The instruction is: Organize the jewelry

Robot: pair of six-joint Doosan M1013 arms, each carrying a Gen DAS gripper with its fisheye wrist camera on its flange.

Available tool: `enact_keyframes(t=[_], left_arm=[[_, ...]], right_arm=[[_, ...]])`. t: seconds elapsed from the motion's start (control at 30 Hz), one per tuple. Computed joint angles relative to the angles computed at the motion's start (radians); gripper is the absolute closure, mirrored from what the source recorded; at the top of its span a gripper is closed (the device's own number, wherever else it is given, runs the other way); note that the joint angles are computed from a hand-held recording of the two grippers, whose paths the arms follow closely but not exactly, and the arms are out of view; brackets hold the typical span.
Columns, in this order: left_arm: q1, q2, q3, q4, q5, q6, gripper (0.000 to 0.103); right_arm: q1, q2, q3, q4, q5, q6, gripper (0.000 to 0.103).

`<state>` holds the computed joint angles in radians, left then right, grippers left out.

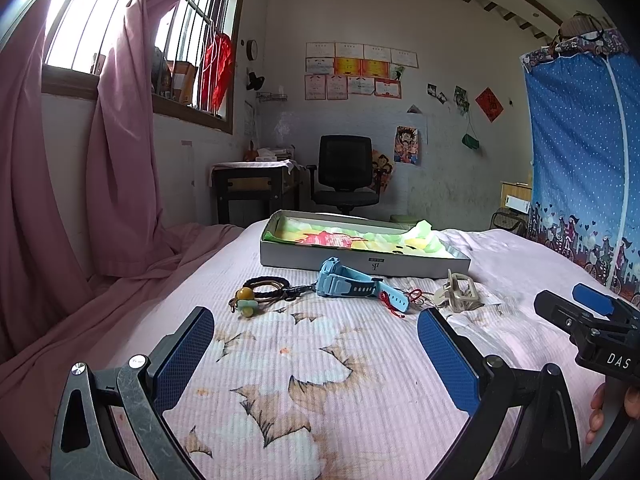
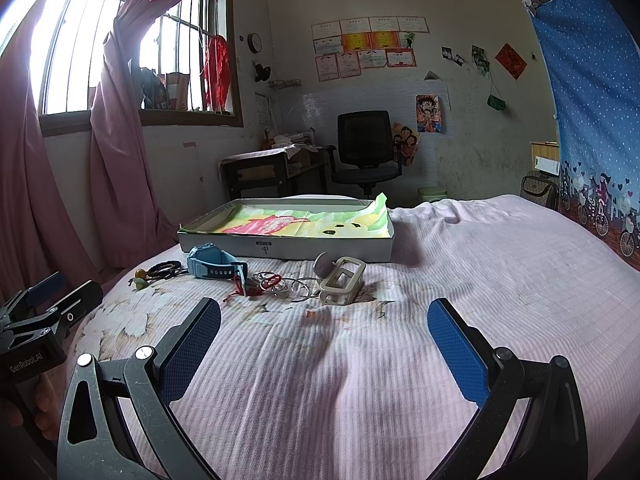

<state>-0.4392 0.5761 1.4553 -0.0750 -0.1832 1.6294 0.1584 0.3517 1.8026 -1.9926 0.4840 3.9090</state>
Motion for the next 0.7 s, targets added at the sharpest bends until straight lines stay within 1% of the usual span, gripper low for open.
enact_keyframes(t=[0.1, 0.23, 0.4, 0.7], left_arm=[[0.0, 0.0, 0.0, -0.008, 0.002, 0.009, 0.001], [-0.008, -0.013, 0.014, -0.072, 0.004, 0.071, 0.001], [-0.009, 0.009, -0.001, -0.073, 0.005, 0.069, 0.001], [-0.009, 0.008, -0.001, -0.073, 0.008, 0.069, 0.001]], right_arm=[[0.0, 0.0, -0.001, 0.003, -0.001, -0.003, 0.001], [0.0, 0.001, 0.0, 0.005, -0.005, -0.004, 0.001], [-0.002, 0.006, -0.004, 0.015, -0.014, -0.012, 0.001], [-0.005, 0.013, -0.01, 0.016, -0.017, -0.012, 0.001]])
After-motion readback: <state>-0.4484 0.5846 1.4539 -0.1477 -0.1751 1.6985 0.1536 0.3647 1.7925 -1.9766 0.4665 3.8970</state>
